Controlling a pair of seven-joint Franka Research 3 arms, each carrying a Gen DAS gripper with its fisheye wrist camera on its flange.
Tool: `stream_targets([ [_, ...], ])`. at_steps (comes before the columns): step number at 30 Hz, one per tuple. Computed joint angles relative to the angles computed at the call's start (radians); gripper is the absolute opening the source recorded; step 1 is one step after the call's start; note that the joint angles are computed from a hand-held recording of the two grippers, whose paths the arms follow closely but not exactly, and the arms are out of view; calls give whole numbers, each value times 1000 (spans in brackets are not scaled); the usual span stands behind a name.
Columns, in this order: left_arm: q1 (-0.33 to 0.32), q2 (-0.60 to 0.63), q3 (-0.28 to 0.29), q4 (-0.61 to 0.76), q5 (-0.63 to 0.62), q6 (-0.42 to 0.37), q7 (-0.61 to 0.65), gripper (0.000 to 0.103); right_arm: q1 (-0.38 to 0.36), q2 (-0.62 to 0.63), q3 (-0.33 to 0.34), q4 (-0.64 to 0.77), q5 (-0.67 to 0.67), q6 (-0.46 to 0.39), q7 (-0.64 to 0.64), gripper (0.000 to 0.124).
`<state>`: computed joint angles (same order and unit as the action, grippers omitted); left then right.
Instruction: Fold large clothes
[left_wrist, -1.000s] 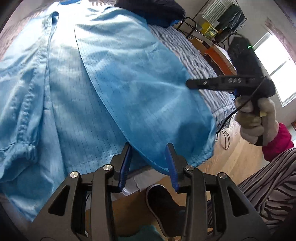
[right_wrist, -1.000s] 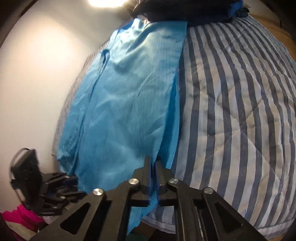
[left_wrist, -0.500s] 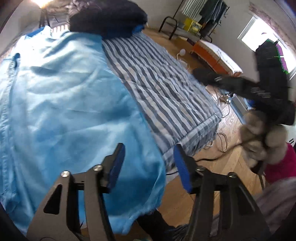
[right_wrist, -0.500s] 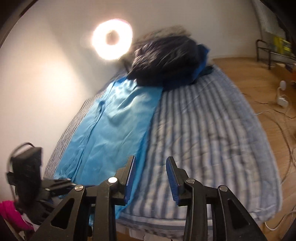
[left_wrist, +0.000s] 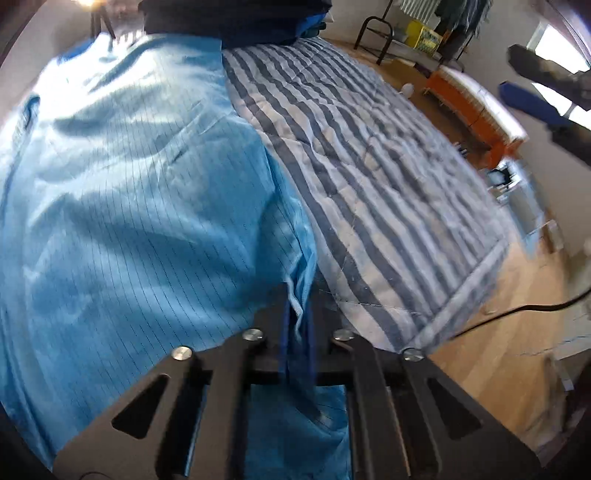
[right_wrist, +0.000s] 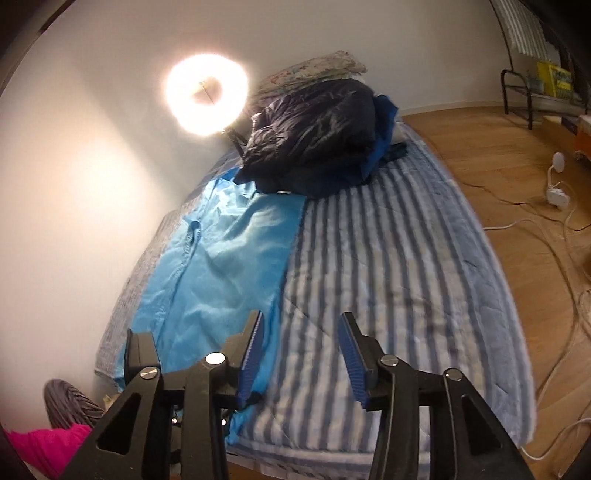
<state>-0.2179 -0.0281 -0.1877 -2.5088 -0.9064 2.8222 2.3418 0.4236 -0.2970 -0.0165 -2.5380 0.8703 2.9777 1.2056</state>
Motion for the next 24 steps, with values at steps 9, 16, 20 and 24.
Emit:
stream_targets([
  [9, 75, -150, 126, -3, -326, -334, 203, 1, -23, 289, -28, 310, 295, -180, -214, 59],
  [16, 133, -182, 159, -7, -361, -441, 229, 0, -128, 574, 63, 571, 433, -283, -229, 60],
  [20, 145, -182, 157, -4, -366, -457, 238, 0, -182, 735, 125, 732, 473, -316, -193, 60],
  [24, 163, -179, 169, 2, -355, -495, 247, 0, -200, 858, 162, 873, 409, -300, -114, 51],
])
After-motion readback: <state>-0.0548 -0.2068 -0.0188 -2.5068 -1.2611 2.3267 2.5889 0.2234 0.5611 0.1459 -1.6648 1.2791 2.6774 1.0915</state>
